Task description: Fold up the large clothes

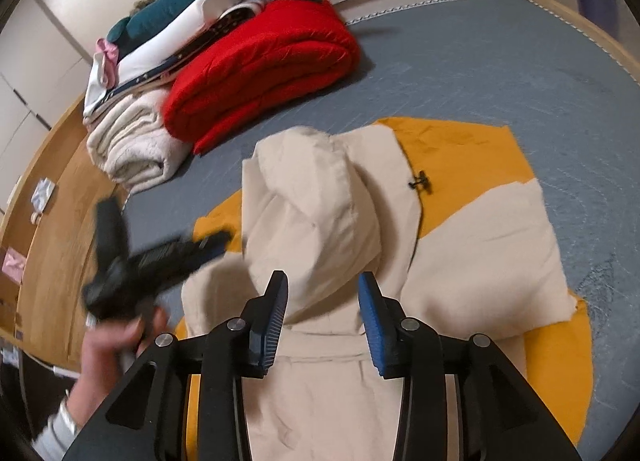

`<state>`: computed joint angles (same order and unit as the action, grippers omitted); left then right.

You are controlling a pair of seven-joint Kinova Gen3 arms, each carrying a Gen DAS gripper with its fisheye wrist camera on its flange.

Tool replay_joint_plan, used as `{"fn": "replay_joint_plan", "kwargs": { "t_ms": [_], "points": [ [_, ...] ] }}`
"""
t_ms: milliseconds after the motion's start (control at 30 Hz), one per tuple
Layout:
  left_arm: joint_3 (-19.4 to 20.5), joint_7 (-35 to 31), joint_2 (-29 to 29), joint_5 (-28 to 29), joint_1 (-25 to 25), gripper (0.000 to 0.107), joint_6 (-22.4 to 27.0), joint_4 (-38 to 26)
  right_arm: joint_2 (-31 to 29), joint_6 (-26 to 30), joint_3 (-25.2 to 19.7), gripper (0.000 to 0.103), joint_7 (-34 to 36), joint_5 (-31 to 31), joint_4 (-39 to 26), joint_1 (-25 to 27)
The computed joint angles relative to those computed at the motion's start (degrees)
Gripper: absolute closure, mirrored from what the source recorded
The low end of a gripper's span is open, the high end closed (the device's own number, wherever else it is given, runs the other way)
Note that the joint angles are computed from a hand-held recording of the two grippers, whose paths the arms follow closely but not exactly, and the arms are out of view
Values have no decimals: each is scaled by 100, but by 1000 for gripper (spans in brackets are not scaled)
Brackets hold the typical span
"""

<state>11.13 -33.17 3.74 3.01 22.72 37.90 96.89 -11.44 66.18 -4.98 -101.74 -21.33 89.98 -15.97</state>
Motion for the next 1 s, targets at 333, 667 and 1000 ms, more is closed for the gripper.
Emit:
{"fn": "replay_joint_plan", "kwargs": {
  "t_ms": [333,667,1000],
  "points": [
    [1372,1184,-1514,-147,-459,107,713,32,70,-106,128,61,282,-561,166,-21],
    [1038,2449,-1536,-73,187,93,1190,877,126,124,74,61,-246,-471,409,108],
    [584,1359,-1532,579,2,71,845,1086,273,-439,22,61,-303,-470,619,58]
  ]
}}
